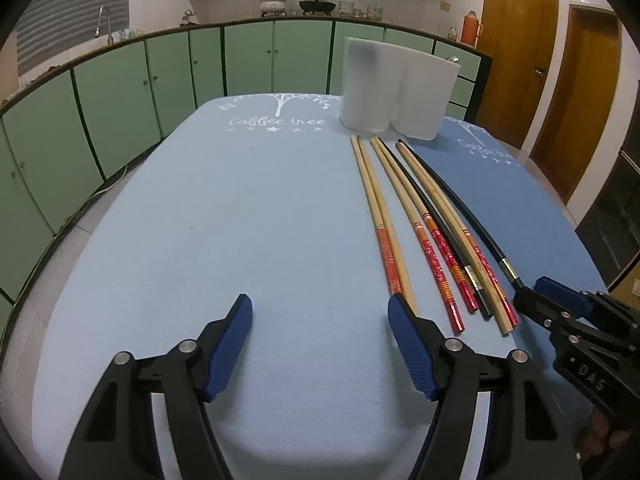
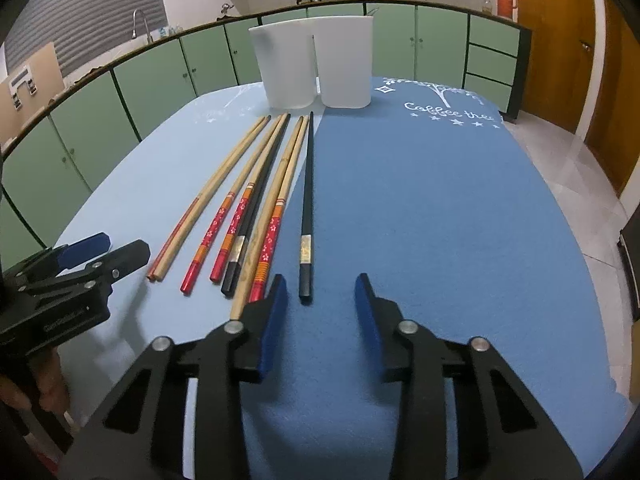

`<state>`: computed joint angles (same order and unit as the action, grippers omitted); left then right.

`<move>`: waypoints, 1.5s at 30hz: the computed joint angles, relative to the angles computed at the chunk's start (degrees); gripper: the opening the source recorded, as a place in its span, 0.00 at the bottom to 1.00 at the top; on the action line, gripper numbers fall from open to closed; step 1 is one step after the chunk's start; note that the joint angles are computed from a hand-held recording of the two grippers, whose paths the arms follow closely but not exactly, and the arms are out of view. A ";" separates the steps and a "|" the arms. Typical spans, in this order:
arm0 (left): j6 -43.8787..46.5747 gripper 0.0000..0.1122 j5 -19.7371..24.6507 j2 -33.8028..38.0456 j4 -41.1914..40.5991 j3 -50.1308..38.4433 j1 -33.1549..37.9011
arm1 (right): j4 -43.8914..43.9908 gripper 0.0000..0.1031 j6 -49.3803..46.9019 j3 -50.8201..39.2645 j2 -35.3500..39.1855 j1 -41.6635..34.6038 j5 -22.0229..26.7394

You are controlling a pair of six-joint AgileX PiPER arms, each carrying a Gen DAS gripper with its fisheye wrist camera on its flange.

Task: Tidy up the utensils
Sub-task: 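Grasp the black chopstick with the right tool, then grasp a red-patterned chopstick with the left tool while the right tool holds the black chopstick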

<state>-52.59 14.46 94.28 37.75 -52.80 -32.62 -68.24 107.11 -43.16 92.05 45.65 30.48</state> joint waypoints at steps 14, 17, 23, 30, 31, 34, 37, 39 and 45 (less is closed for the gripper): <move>-2.89 0.61 0.72 -0.27 3.80 0.52 -1.96 | -1.24 0.06 1.74 -0.76 0.85 1.11 1.64; -3.60 0.61 0.73 -0.15 4.96 0.40 -2.34 | -1.04 0.06 1.67 -0.83 0.88 1.12 1.63; 2.20 0.61 0.11 0.91 0.23 -0.63 -3.09 | -0.86 0.06 1.82 -1.00 1.00 1.31 1.72; -5.08 0.50 0.48 1.53 5.23 -0.57 -2.76 | -2.29 0.06 3.77 -0.48 0.97 1.13 1.17; -7.19 0.50 0.79 1.73 7.28 -0.67 -3.12 | -2.70 0.06 4.34 -0.39 1.01 1.10 1.15; -10.01 0.51 1.70 2.16 10.63 -0.94 -4.12 | -3.61 0.06 5.55 -0.16 1.13 1.35 1.39; -11.12 0.51 2.05 2.38 11.65 -1.10 -4.29 | -4.55 0.07 6.64 -0.07 1.42 1.58 1.78; -13.26 0.49 2.89 2.65 13.37 -1.38 -4.84 | -5.02 0.07 7.10 -0.19 1.73 1.76 2.14; -18.78 0.19 3.35 2.71 19.05 -1.13 -6.38 | -6.43 0.06 8.63 0.41 1.61 1.93 2.24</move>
<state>-71.37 17.81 96.99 56.80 -53.93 -39.00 -74.66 115.73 -42.75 93.66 47.58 32.72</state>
